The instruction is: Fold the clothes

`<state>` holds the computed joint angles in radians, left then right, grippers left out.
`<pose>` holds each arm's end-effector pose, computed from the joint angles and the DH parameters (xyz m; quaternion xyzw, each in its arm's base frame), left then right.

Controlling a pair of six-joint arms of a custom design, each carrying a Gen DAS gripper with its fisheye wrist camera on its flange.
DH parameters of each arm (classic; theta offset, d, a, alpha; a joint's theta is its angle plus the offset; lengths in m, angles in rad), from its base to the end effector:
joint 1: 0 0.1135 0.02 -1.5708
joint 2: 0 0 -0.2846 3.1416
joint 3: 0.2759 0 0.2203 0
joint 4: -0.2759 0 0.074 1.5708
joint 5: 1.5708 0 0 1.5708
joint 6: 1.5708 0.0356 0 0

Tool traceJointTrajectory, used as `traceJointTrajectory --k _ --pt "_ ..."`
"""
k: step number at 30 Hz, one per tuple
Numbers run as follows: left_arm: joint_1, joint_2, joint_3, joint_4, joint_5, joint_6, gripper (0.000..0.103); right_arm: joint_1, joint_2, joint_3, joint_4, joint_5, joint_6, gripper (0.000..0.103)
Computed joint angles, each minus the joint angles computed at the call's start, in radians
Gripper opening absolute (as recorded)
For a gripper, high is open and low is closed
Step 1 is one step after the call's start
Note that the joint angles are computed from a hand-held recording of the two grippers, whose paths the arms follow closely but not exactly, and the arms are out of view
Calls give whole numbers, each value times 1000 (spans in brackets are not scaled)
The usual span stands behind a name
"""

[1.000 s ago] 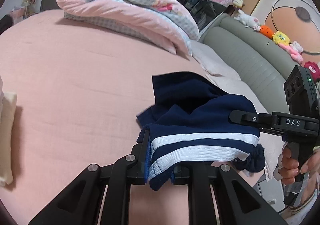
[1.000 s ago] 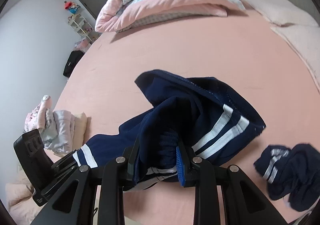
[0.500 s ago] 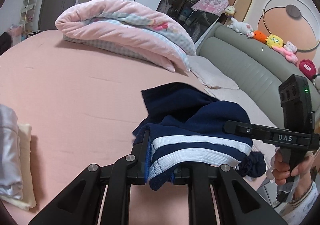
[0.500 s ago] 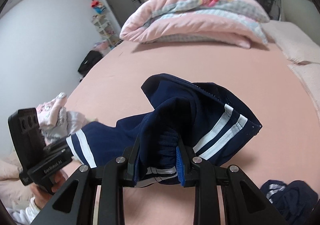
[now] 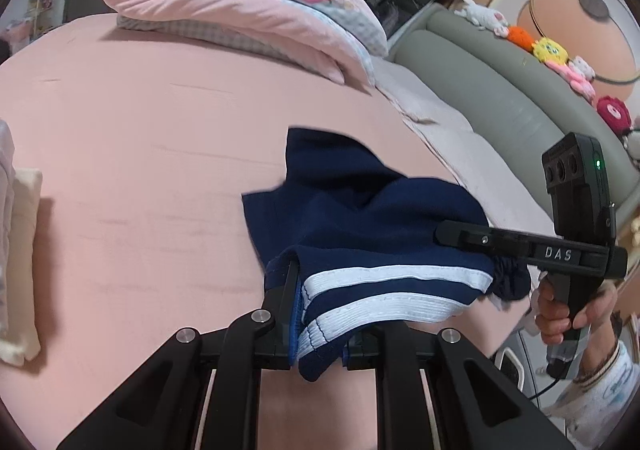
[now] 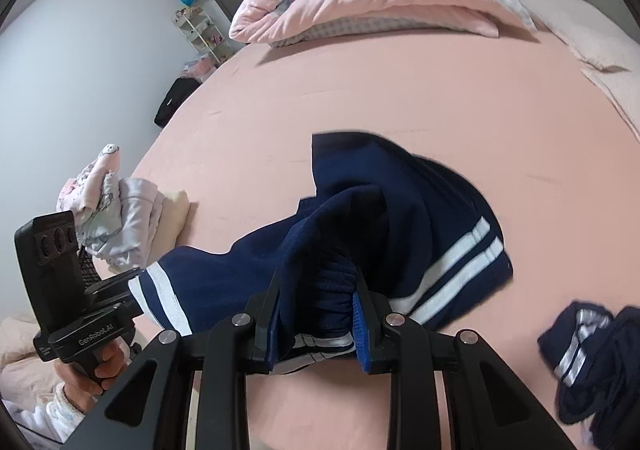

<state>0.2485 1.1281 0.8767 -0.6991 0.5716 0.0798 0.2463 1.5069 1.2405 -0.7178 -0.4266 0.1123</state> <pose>0.1780 0.0253 0.2915 0.0088 0.9177 -0.2170 0.3328 0.2689 0.0828 0.3110 -0.1237 0.9294 0.2498 0.2419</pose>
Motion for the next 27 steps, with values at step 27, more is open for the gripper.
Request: traceJointTrajectory --k 27 --pt "-114 -133 -201 -84 -148 9 13 -50 -220 -394 57 -40 76 29"
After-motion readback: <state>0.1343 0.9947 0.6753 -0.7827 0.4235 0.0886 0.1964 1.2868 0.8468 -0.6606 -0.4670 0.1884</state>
